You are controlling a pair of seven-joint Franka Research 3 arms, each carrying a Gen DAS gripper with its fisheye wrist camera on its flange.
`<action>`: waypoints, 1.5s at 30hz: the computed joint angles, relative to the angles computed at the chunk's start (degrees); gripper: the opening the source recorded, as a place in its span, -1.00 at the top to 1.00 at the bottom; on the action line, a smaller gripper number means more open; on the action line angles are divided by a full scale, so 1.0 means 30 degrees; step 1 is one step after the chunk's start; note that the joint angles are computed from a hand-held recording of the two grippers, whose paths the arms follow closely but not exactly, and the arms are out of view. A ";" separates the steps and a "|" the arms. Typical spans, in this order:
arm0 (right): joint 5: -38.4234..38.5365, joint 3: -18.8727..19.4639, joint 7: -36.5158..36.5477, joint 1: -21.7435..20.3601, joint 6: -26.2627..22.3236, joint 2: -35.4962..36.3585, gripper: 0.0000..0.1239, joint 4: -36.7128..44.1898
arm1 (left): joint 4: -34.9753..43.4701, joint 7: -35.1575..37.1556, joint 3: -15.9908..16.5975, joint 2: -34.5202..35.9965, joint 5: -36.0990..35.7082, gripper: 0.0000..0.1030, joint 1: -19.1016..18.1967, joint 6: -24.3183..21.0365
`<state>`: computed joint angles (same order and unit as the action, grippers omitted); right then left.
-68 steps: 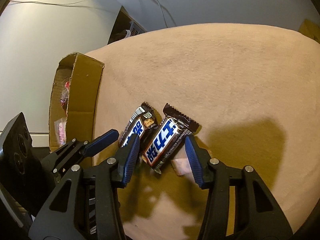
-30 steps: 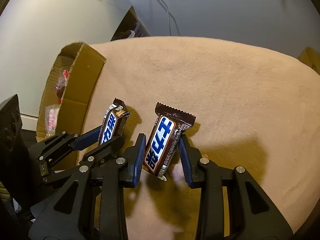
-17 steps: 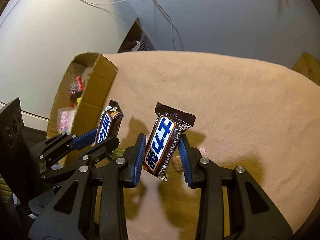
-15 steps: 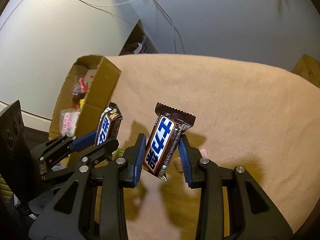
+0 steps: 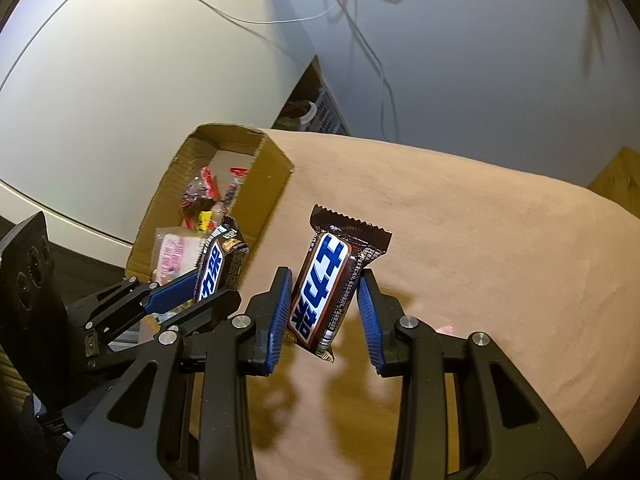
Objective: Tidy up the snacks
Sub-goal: 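Carry both chocolate bars over the cardboard box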
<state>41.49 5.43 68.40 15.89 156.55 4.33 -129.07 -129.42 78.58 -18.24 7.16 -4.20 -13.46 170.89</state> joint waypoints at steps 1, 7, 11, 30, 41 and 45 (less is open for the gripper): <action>-0.0039 0.0029 -0.0025 0.0035 -0.0030 0.0000 0.44 0.0070 | -0.0077 -0.0112 0.0076 -0.0084 0.0090 0.48 -0.0001 0.0034; -0.0589 0.0240 0.0200 0.0328 -0.0024 0.0591 0.44 0.0963 | -0.0274 -0.0654 0.0500 -0.0400 0.0474 0.48 0.0078 0.0068; -0.0964 0.0381 0.0247 0.0442 -0.0138 0.1104 0.44 0.1733 | -0.0217 -0.1318 0.0898 -0.0430 0.1252 0.48 0.0117 -0.0029; -0.3202 0.1035 0.1107 0.1094 -0.1182 0.4512 0.43 0.6591 | 0.0469 -0.4022 0.2019 0.0119 0.3561 0.48 0.1315 -0.0654; -0.4994 0.0980 0.2399 0.1631 -0.2235 0.6804 0.43 0.9274 | 0.0888 -0.4979 0.2233 0.0596 0.4355 0.48 0.1596 -0.0866; -0.5454 0.1002 0.2640 0.1741 -0.2445 0.7272 0.43 0.9833 | 0.0876 -0.5335 0.2321 0.0626 0.4691 0.47 0.1658 -0.0907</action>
<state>25.12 8.43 76.32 21.11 149.21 26.15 -99.57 -126.79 62.57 -11.28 9.04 9.87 -8.49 168.17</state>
